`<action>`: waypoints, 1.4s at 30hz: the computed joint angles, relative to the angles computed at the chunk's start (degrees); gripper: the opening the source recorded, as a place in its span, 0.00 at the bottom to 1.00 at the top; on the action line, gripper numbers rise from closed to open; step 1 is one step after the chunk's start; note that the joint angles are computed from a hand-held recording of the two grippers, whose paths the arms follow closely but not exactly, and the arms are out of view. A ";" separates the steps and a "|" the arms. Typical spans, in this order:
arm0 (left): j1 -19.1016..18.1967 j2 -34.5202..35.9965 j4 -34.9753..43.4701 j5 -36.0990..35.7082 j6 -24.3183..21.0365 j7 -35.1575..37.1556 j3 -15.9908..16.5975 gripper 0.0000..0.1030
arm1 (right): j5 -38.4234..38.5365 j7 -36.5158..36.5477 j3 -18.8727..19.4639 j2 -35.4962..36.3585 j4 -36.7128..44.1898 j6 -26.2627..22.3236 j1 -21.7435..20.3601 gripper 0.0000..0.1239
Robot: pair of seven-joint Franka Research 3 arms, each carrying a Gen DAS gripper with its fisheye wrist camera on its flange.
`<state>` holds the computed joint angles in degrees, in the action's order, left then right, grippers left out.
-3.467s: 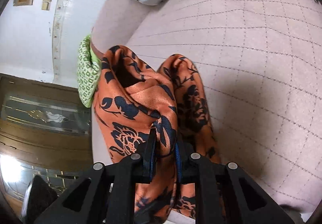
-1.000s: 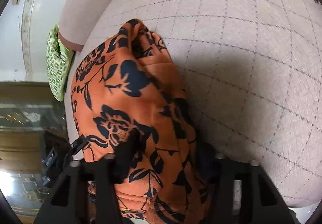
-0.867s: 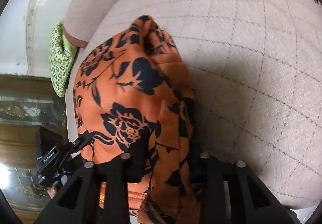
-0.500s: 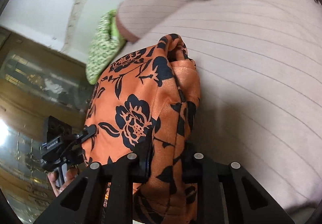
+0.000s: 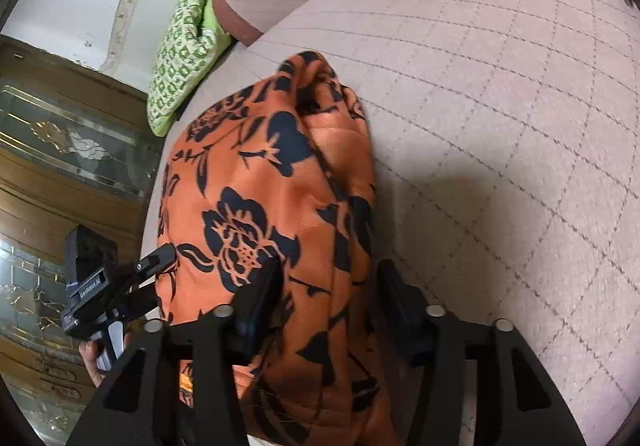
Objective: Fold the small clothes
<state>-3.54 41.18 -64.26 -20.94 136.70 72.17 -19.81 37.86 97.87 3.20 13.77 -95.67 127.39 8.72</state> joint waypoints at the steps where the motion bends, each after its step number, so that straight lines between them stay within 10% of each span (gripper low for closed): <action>1: -0.15 -0.57 -0.49 0.24 -0.05 -0.25 0.16 0.48 | -0.08 -0.06 -0.07 0.02 0.12 0.07 -0.05 0.45; 8: 1.99 -11.48 -15.00 -2.81 3.20 1.58 -1.13 0.48 | -2.73 1.94 -0.74 -8.70 -7.88 2.00 1.09 0.45; 16: -0.78 -20.16 -26.12 -2.64 4.01 1.17 1.74 0.48 | -7.83 7.56 -1.45 -15.56 -15.19 3.73 2.56 0.16; 22: -0.58 -24.13 -30.86 -5.35 7.97 1.14 2.12 0.14 | -5.57 5.45 -1.63 -18.03 -16.43 3.78 2.76 0.05; 30: -3.65 -24.96 -31.19 4.82 5.24 -5.58 5.17 0.17 | -9.74 7.41 -1.36 -15.06 -13.85 -2.44 2.95 0.03; 34: -1.93 -26.43 -33.13 -0.48 7.49 -3.36 3.99 0.22 | -7.30 6.29 -1.85 -16.79 -15.55 -1.22 2.50 0.13; 37: -0.51 -29.34 -35.81 -7.41 12.61 0.59 2.85 0.31 | -9.49 8.39 -1.86 -18.92 -16.82 1.86 2.13 0.46; 42: -1.29 -28.65 -32.91 -7.97 14.28 2.58 4.39 0.52 | -8.05 2.95 -2.26 -16.27 -10.76 2.83 2.33 0.56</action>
